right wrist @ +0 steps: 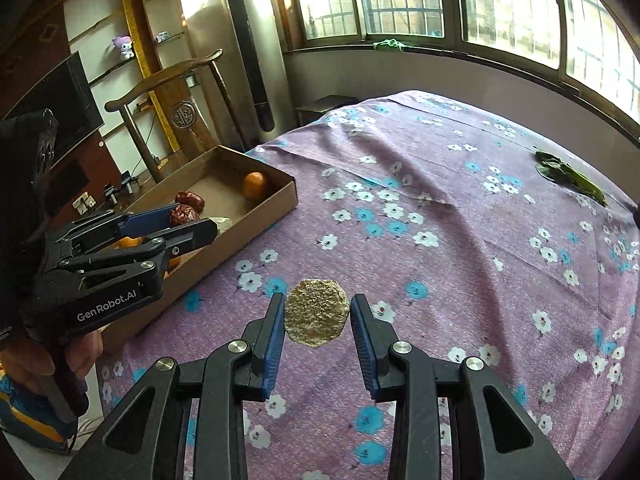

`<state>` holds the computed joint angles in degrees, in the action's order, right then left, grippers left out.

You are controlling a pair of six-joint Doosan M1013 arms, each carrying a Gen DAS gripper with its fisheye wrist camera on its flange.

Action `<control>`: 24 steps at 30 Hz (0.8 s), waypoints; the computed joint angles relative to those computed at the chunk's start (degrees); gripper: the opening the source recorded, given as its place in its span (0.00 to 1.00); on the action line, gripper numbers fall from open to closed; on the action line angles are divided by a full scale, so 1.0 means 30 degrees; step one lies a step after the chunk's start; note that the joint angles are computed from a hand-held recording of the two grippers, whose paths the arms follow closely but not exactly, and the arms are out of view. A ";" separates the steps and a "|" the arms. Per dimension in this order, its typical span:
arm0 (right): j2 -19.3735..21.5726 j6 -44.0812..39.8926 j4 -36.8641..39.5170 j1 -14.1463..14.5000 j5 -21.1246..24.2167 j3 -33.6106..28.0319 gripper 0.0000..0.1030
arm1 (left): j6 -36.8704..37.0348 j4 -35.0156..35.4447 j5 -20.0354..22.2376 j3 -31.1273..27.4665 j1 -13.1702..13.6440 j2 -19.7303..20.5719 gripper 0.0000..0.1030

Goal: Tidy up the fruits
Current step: 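Carry the date and round slice over the cardboard box with both tools, then open both tools to drop the date and slice into the box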

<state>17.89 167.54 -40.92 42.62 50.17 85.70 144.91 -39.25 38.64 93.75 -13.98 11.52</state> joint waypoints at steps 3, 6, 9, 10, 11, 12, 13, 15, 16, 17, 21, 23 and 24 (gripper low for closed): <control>0.0469 -0.1019 0.0417 -0.0109 -0.0264 -0.0690 0.35 | -0.0146 0.0217 -0.0317 -0.0057 0.0365 0.0044 0.42; 0.1019 -0.2365 0.1076 -0.0256 -0.0587 -0.1502 0.35 | -0.0526 0.0509 -0.0554 -0.0220 0.0748 0.0172 0.42; 0.1573 -0.3748 0.1783 -0.0391 -0.0704 -0.2336 0.35 | -0.1032 0.0952 -0.0995 -0.0369 0.1059 0.0319 0.42; 0.1736 -0.4163 0.1977 -0.0443 -0.0808 -0.2579 0.35 | -0.1235 0.1065 -0.1006 -0.0476 0.1159 0.0416 0.42; 0.1894 -0.4596 0.2197 -0.0486 -0.0855 -0.2807 0.35 | -0.1468 0.1196 -0.0999 -0.0597 0.1275 0.0521 0.42; 0.2116 -0.5180 0.2507 -0.0540 -0.0817 -0.3144 0.35 | -0.1680 0.1366 -0.1058 -0.0676 0.1335 0.0598 0.42; 0.2328 -0.5667 0.2762 -0.0588 -0.0785 -0.3458 0.35 | -0.1907 0.1558 -0.1146 -0.0745 0.1396 0.0670 0.42; 0.2651 -0.6289 0.3177 -0.0689 -0.0837 -0.3909 0.35 | -0.2309 0.1845 -0.1182 -0.0891 0.1520 0.0805 0.42; 0.2812 -0.6638 0.3430 -0.0735 -0.0851 -0.4134 0.35 | -0.2464 0.1936 -0.1197 -0.0963 0.1583 0.0868 0.42; 0.2985 -0.7074 0.3721 -0.0800 -0.0844 -0.4375 0.35 | -0.2639 0.2069 -0.1231 -0.1052 0.1658 0.0950 0.42; 0.3660 -0.8598 0.4864 -0.1083 -0.0717 -0.5292 0.35 | -0.3592 0.2824 -0.1281 -0.1421 0.1839 0.1270 0.42; 0.3963 -0.9360 0.5456 -0.1202 -0.0729 -0.5687 0.35 | -0.4064 0.3207 -0.1273 -0.1592 0.1900 0.1444 0.42; 0.4132 -0.9731 0.5752 -0.1259 -0.0697 -0.5911 0.35 | -0.4315 0.3415 -0.1260 -0.1676 0.1915 0.1534 0.42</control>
